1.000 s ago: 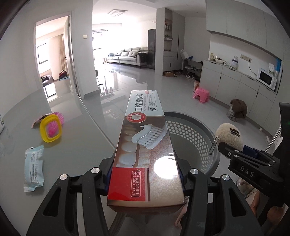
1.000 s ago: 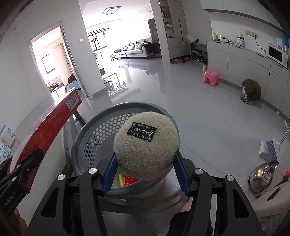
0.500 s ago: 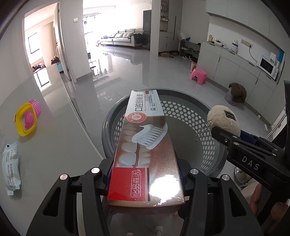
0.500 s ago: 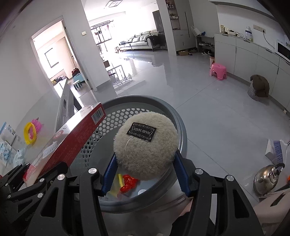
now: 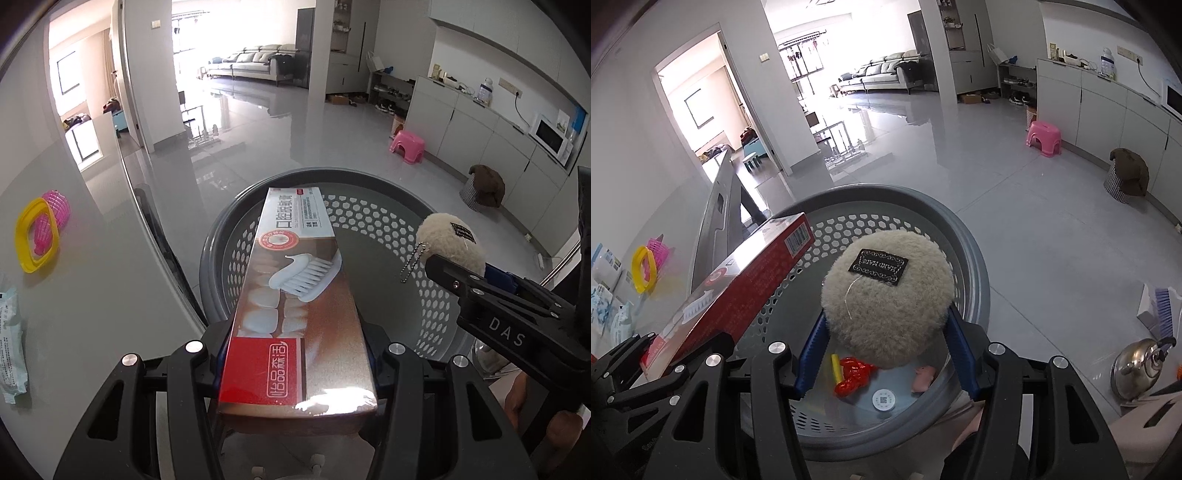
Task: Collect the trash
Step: 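Open both tools to drop the box and ball into the basket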
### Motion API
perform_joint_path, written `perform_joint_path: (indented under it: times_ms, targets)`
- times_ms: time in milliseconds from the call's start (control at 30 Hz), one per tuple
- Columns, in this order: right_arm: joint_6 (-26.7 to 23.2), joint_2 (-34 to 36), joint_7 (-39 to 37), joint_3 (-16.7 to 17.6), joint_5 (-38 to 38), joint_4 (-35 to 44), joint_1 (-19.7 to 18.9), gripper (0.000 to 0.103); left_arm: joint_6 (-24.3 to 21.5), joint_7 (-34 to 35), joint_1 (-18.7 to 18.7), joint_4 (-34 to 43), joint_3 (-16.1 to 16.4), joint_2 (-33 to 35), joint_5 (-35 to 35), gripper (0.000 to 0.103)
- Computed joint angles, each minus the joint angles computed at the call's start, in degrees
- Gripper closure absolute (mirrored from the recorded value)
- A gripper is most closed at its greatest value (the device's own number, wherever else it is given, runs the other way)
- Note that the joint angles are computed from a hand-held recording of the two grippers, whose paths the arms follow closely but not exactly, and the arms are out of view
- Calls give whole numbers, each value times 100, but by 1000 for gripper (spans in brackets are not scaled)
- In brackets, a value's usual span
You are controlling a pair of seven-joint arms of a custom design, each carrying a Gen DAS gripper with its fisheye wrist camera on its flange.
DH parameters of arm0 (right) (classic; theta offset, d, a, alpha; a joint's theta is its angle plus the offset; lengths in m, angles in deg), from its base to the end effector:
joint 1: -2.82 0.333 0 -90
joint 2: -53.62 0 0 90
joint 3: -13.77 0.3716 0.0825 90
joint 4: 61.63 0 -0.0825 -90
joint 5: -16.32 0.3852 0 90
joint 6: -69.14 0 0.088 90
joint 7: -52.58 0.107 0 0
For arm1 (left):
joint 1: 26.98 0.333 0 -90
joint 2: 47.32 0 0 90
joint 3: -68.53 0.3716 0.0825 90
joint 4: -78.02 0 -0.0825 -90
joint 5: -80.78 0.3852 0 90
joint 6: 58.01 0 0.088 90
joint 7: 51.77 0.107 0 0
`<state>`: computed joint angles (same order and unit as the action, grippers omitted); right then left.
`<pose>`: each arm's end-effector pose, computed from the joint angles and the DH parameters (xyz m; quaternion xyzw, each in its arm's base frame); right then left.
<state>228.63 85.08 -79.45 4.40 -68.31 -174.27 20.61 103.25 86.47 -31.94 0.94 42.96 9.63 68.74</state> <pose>0.6223 0.1447 0.2399 -0.3283 0.8737 -0.2705 0.2359 0.7671 -0.2978 0.2443 -0.3101 0.8905 -0.3221 0.0843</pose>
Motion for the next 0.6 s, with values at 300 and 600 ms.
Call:
perform_joint_path:
  times_ms: [300,600]
  targets:
    - [-216,-14,194,19,-61,-3,56,30,180,82,86,-119,-84,-39,12,39]
    - [-186,-49,394,74,-169,-65,38,30,211,-48,108,-231,-72,-116,26,39]
